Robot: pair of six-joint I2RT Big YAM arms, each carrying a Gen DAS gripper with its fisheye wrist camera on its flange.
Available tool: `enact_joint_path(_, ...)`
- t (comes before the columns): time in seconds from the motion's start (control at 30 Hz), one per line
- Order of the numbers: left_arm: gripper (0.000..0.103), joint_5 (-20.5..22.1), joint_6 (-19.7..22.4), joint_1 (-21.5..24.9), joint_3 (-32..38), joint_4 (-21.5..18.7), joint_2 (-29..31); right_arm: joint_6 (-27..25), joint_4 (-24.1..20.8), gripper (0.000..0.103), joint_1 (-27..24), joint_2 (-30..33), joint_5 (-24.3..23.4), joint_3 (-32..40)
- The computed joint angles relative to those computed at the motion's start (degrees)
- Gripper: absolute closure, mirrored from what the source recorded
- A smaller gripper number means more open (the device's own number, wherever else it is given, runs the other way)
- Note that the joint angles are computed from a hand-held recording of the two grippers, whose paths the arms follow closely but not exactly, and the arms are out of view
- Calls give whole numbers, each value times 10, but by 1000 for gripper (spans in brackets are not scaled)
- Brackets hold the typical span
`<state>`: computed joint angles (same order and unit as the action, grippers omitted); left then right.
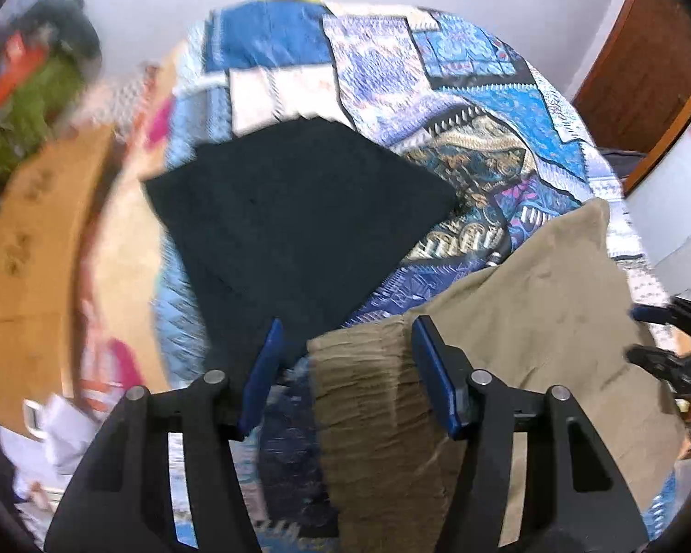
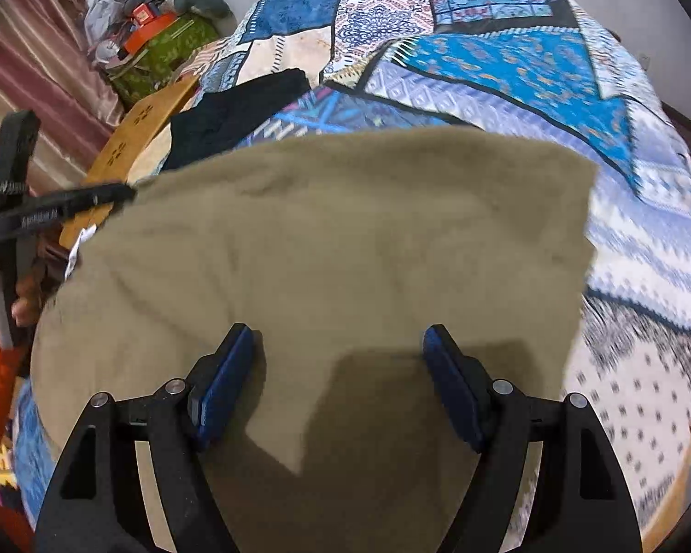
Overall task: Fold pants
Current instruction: 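Grasp the waistband with the left gripper while right grips the folded edge, lifting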
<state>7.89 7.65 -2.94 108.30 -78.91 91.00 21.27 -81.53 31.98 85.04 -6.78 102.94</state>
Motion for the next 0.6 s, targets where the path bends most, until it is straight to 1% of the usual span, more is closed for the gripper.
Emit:
enact_joint_path(0.03, 45, -19, 4, -2, -3, 7, -8, 2, -2, 30, 1, -8, 6, -8)
enact_joint_path(0.07, 45, -18, 10, -1, -2, 5, -11, 8, -5, 30, 2, -19, 10, -17)
enact_joint_path(0.13, 45, 7, 20, 3, 4, -14, -19, 15, -20, 30, 2, -24, 16, -14)
enact_joint_path(0.2, 45, 20, 36, -2, -2, -20, -35, 16, -36, 30, 6, -28, 29, -5)
enact_joint_path(0.23, 45, 23, 47, -8, -10, -19, -47, 18, -35, 30, 11, -33, 40, -1)
enact_joint_path(0.3, 44, 37, 62, -21, -23, -23, -67, 29, -15, 30, 18, -45, 47, -2)
enact_joint_path(0.37, 38, 62, 66, -34, -38, -28, -85, 42, 8, 30, 32, -54, 65, 1)
enact_joint_path(0.4, 34, 69, 65, -39, -45, -28, -90, 44, 14, 30, 41, -55, 78, 2)
enact_joint_path(0.43, 32, 72, 66, -46, -56, -26, -98, 44, 18, 30, 49, -54, 88, 3)
enact_joint_path(0.47, 32, 69, 69, -53, -69, -23, -107, 44, 22, 30, 58, -53, 94, 2)
enact_joint_path(0.5, 31, 57, 77, -61, -87, -21, -116, 46, 19, 30, 67, -60, 96, -8)
enact_joint_path(0.6, 31, 22, 95, -72, -129, -26, -132, 39, 1, 30, 82, -58, 84, -23)
